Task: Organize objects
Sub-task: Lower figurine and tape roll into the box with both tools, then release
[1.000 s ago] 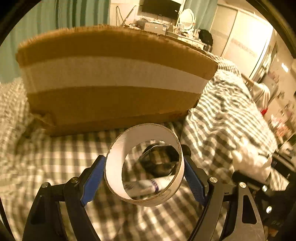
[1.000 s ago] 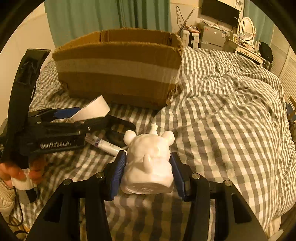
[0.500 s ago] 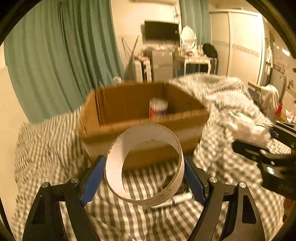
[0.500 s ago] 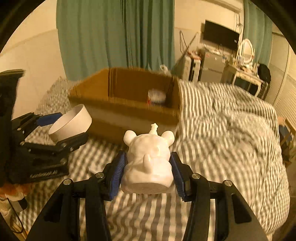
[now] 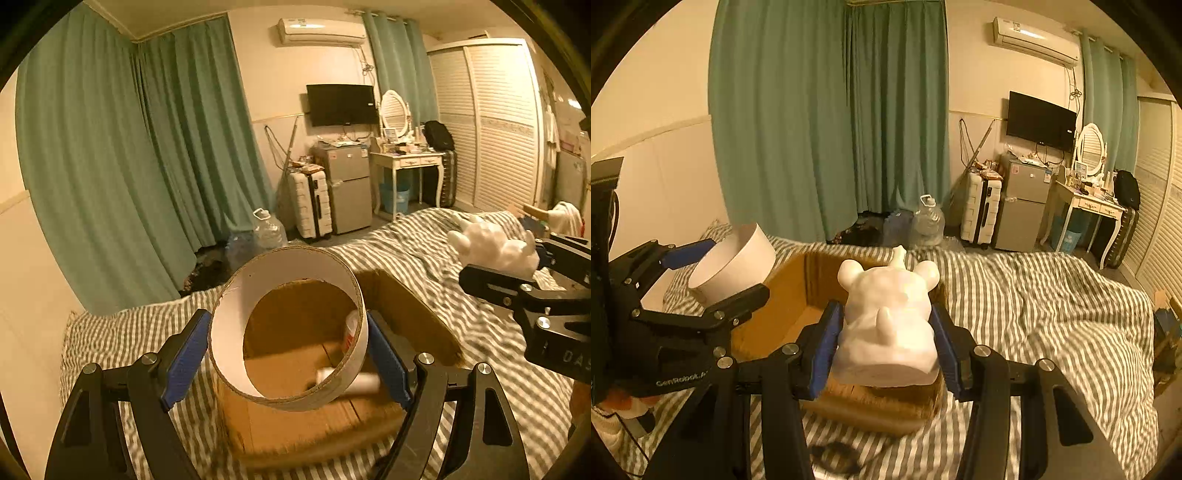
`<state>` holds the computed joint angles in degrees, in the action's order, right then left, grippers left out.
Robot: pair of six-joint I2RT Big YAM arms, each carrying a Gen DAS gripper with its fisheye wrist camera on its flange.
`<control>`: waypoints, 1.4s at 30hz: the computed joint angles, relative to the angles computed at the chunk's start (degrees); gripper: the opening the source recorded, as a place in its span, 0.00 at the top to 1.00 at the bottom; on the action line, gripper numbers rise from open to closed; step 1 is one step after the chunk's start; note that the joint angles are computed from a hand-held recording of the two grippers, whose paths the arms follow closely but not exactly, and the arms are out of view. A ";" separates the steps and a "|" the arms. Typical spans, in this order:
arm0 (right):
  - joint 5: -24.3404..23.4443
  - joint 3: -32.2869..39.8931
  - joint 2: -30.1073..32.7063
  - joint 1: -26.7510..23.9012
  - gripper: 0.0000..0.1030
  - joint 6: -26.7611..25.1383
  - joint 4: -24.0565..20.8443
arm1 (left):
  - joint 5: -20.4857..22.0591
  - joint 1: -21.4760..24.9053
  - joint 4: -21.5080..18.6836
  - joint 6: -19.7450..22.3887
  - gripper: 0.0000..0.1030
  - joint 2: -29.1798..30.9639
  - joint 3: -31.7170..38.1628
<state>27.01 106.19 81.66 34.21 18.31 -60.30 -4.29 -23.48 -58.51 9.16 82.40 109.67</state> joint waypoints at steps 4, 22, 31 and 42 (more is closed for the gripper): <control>-4.48 4.19 4.49 -3.84 0.54 -0.45 1.13 | 0.12 0.40 -2.92 -1.05 0.18 6.85 6.85; -22.05 5.04 14.54 -11.62 0.53 0.30 -0.98 | 2.17 1.83 -19.70 -4.88 0.18 25.25 24.62; -20.52 3.31 12.36 -11.20 0.32 1.75 0.01 | -0.24 1.64 -14.83 -5.15 0.10 20.98 19.12; -8.20 3.82 4.89 -5.10 0.27 1.79 -4.93 | -2.38 0.24 -15.00 -7.84 0.05 13.10 16.41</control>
<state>18.81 110.01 86.56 29.11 20.10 -65.23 -6.67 -23.25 -73.51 1.32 95.50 126.08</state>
